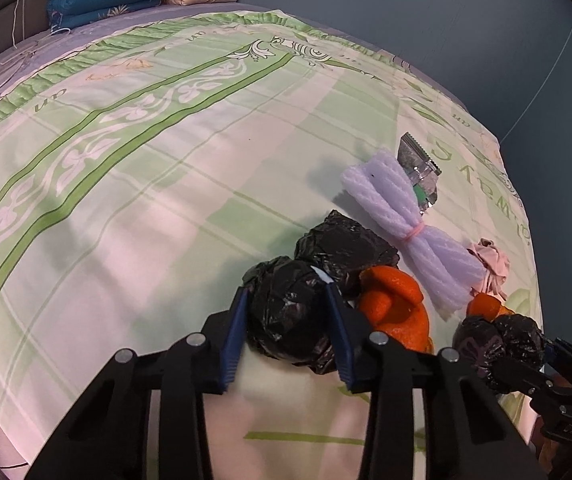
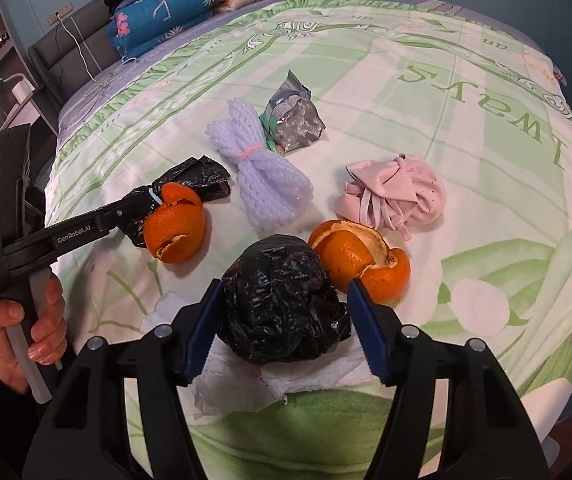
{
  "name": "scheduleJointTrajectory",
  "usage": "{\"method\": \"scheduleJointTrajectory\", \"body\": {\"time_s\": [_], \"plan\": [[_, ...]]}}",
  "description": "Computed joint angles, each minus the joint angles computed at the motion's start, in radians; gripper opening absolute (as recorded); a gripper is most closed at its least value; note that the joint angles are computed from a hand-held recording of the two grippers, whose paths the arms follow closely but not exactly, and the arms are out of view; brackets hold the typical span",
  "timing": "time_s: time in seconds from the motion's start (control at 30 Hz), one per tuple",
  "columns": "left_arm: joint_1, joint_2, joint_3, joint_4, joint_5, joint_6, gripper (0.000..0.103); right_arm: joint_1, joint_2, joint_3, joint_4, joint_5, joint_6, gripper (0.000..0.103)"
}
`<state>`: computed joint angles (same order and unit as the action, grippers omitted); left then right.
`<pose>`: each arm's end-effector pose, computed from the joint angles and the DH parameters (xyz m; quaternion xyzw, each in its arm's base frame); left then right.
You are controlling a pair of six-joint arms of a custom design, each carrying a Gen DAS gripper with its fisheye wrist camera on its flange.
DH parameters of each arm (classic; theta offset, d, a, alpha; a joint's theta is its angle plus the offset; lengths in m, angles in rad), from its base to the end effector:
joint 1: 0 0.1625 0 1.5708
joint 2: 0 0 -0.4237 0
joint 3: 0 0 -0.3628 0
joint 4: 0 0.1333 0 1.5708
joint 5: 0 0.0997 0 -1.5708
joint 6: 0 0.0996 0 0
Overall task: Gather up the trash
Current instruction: 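Grasp the black plastic bag with the left tool while the right tool grasps another black bag, then lift both black bags and carry them over the yellow bin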
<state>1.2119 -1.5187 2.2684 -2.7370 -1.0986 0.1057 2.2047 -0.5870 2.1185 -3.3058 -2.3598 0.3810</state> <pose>0.0216 -0.4510 0.2976 0.1719 0.9368 -0.2283 0.2016 0.3341 -0.3487 -0.0139 0.0771 -0.9160 0.2678 0.2886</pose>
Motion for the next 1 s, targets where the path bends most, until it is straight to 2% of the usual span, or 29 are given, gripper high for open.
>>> {"method": "scheduleJointTrajectory", "body": {"time_s": [0.2, 0.3, 0.47, 0.73, 1.0], "plan": [[0.000, -0.014, 0.007, -0.013, -0.003, -0.002, 0.027, 0.009, 0.007, -0.001, -0.026, -0.011, -0.027, 0.037], [0.002, -0.028, 0.008, -0.010, -0.006, -0.012, 0.026, 0.013, 0.002, 0.003, -0.029, -0.011, -0.034, 0.031], [0.004, -0.064, 0.012, 0.005, -0.007, -0.030, 0.026, 0.033, -0.020, 0.030, -0.097, -0.009, -0.046, 0.030], [-0.011, -0.142, 0.029, 0.039, 0.000, -0.058, 0.026, 0.076, -0.078, 0.067, -0.099, -0.014, -0.027, 0.030], [-0.068, -0.252, 0.055, 0.091, 0.030, -0.092, 0.026, 0.129, -0.133, 0.119, -0.101, -0.011, 0.011, 0.030]]}}
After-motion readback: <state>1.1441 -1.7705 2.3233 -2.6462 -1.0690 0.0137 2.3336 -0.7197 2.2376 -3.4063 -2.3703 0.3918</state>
